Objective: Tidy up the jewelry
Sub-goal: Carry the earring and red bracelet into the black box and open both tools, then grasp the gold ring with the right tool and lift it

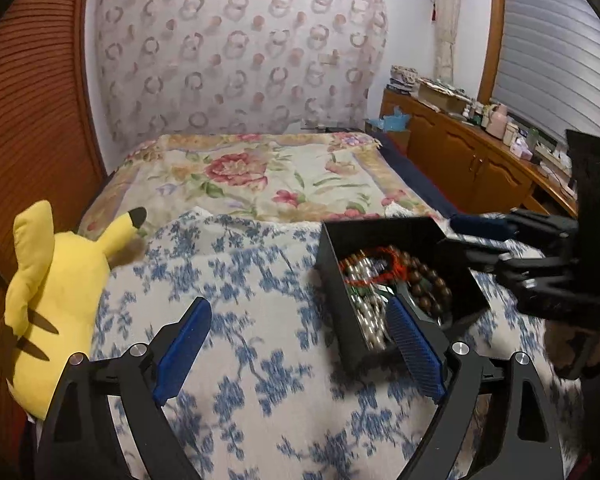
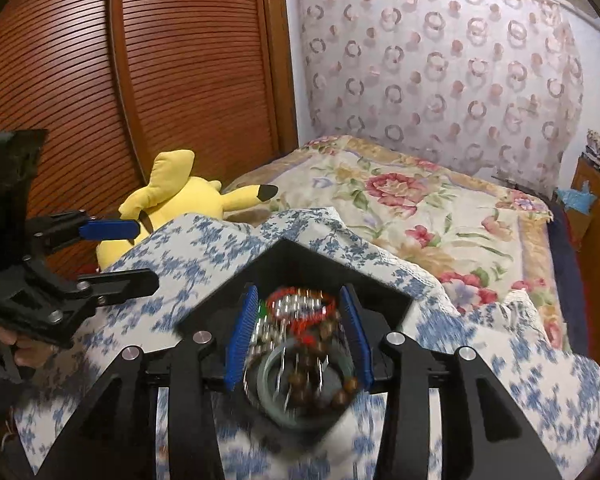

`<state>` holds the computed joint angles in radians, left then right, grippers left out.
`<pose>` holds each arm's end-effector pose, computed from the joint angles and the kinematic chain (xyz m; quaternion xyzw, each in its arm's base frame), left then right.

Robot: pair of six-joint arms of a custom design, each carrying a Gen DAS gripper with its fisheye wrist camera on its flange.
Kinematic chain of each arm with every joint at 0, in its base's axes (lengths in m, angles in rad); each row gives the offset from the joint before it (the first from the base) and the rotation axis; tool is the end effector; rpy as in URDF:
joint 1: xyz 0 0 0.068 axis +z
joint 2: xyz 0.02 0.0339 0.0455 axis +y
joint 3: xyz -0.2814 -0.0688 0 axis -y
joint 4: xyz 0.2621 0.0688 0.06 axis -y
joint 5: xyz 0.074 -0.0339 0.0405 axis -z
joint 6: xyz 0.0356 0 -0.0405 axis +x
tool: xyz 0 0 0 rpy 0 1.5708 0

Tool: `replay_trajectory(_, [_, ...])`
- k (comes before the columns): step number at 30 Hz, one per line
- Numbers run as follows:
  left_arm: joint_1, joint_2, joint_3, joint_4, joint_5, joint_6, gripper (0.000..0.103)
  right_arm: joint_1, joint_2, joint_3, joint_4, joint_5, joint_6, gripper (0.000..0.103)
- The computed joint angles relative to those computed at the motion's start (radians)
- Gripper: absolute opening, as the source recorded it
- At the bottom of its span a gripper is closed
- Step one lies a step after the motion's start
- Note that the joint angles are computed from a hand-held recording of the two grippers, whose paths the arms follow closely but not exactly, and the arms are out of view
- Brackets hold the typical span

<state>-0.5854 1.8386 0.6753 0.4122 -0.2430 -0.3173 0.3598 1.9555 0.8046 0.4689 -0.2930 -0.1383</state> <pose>0.2821 -0.1767 0.0939 0.0738 0.9087 -0.0725 0.4044 0.3438 0.1403 0.0913 -0.2810 0.8502 0.1780 0.4081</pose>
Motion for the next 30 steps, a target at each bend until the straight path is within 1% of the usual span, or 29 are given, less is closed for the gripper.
replay_trajectory(3, [-0.031, 0.007, -0.027, 0.013, -0.015, -0.01, 0.087, -0.01, -0.063, -0.113, 0.037, 0.004, -0.021, 0.041])
replay_trajectory(6, [-0.068, 0.018, -0.045, 0.019, -0.027, -0.022, 0.087, -0.014, -0.101, -0.19, 0.053, 0.005, -0.034, 0.036])
replay_trajectory(8, [-0.087, 0.021, -0.058, 0.026, -0.028, -0.029, 0.087, -0.012, -0.119, -0.244, 0.065, 0.002, -0.041, 0.034])
replay_trajectory(10, [-0.118, 0.031, -0.072, 0.035, -0.033, -0.042, 0.088, -0.002, -0.122, -0.285, 0.078, 0.011, -0.046, 0.032])
replay_trajectory(11, [-0.13, 0.037, -0.075, 0.037, -0.033, -0.047, 0.088, -0.001, -0.119, -0.299, 0.087, 0.014, -0.05, 0.028])
replay_trajectory(13, [-0.151, 0.053, -0.078, 0.041, -0.033, -0.056, 0.088, 0.007, -0.108, -0.326, 0.093, 0.02, -0.059, 0.025])
replay_trajectory(15, [-0.173, 0.068, -0.082, 0.045, -0.035, -0.066, 0.088, 0.013, -0.09, -0.34, 0.099, 0.02, -0.066, 0.022])
replay_trajectory(16, [-0.182, 0.079, -0.084, 0.048, -0.035, -0.073, 0.088, 0.018, -0.076, -0.344, 0.101, 0.024, -0.07, 0.017])
replay_trajectory(17, [-0.184, 0.088, -0.084, 0.052, -0.031, -0.077, 0.088, 0.021, -0.065, -0.345, 0.104, 0.026, -0.068, 0.016])
replay_trajectory(22, [-0.215, 0.134, -0.072, 0.044, -0.023, -0.099, 0.089, 0.052, -0.03, -0.353, 0.127, 0.023, -0.055, 0.016])
replay_trajectory(30, [-0.237, 0.148, -0.072, 0.038, -0.016, -0.109, 0.089, 0.081, -0.005, -0.347, 0.137, 0.052, -0.052, 0.016])
